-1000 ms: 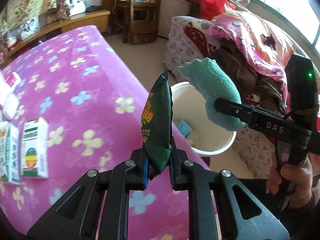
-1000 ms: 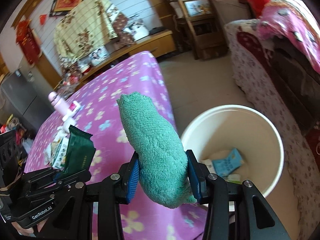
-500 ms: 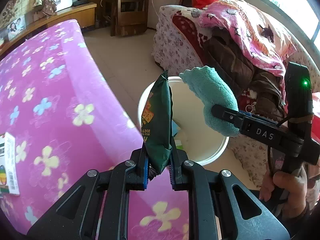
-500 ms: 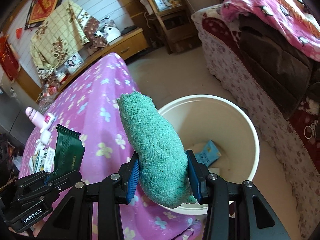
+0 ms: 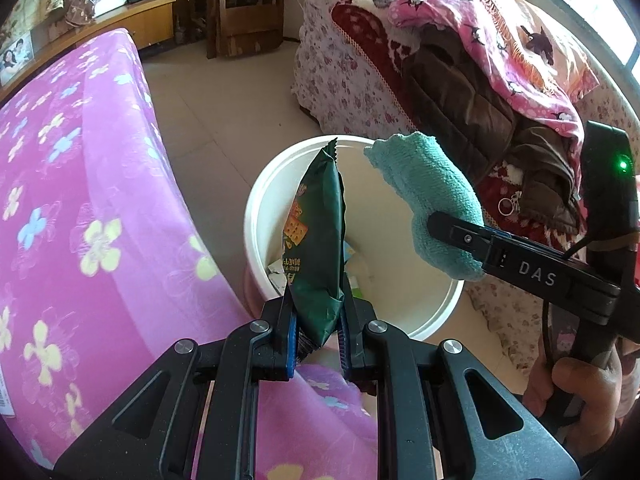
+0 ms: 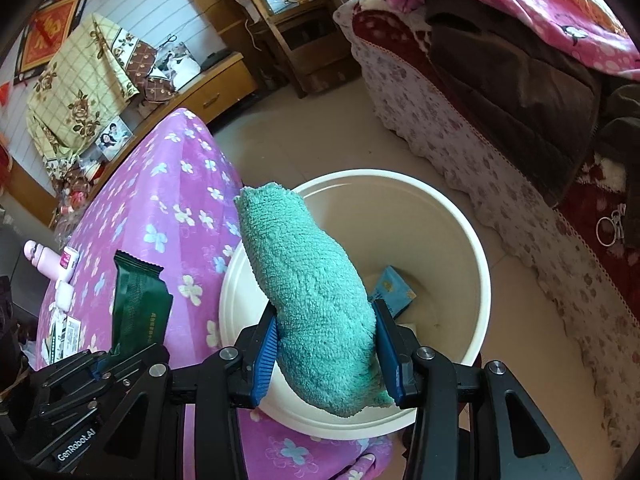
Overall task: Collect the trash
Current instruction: 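Carry the green packet and green towel over the white bucket with both tools, then open both tools to drop the items into the bucket, then move both tools back to the trash on the table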
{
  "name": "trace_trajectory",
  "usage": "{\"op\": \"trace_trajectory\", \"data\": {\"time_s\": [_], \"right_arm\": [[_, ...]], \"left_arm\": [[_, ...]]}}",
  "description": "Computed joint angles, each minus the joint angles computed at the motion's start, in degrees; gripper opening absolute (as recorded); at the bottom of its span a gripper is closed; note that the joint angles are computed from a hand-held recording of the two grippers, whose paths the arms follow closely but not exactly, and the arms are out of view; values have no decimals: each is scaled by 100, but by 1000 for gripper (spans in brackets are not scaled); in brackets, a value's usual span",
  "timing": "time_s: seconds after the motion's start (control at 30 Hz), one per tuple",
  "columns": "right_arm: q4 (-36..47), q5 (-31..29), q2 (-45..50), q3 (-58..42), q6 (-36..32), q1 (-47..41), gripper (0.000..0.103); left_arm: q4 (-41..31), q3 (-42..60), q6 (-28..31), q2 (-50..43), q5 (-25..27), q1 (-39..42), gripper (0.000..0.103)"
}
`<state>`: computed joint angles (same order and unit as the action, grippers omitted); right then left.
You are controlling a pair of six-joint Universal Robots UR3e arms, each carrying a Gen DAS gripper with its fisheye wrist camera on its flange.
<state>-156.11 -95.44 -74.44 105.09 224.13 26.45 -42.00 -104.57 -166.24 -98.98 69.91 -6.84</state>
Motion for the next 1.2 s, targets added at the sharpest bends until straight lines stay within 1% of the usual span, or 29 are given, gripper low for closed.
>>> {"op": "trace_trajectory", "data": {"time_s": [0.17,0.23,0.3,0.37,0.43,0.47,0.73,0.83,1.07,1.2], "right_arm": [[143,25,86,-102,-20,-38,46],[188,18,105,-128,-1,-30,49],[223,-67,93,-125,50,-13,50],[235,-105,73,-99,92,-13,50],[204,-42,58,-51,129,-36,51],[226,-16,69,-63,122,-41,51],[317,19,136,-157,97,-18,51],[361,32,177,-214,118,20,51],[359,-81,271,-386,133,204,52],[432,-208,310,-543,187,361,57]], "left_arm": [[66,109,-59,-207,-8,-57,14],[7,131,16,-213,-57,-43,14],[-3,189,14,-291,-20,-77,17],[-32,199,13,-326,-49,-66,31],[-17,138,17,-302,-102,-24,38],[1,115,9,-293,-93,-11,39],[-46,-194,79,41,-143,175,39],[-47,-365,129,264,-208,274,39],[65,-779,217,851,-135,465,39],[11,-1003,309,1214,-194,726,39]]}}
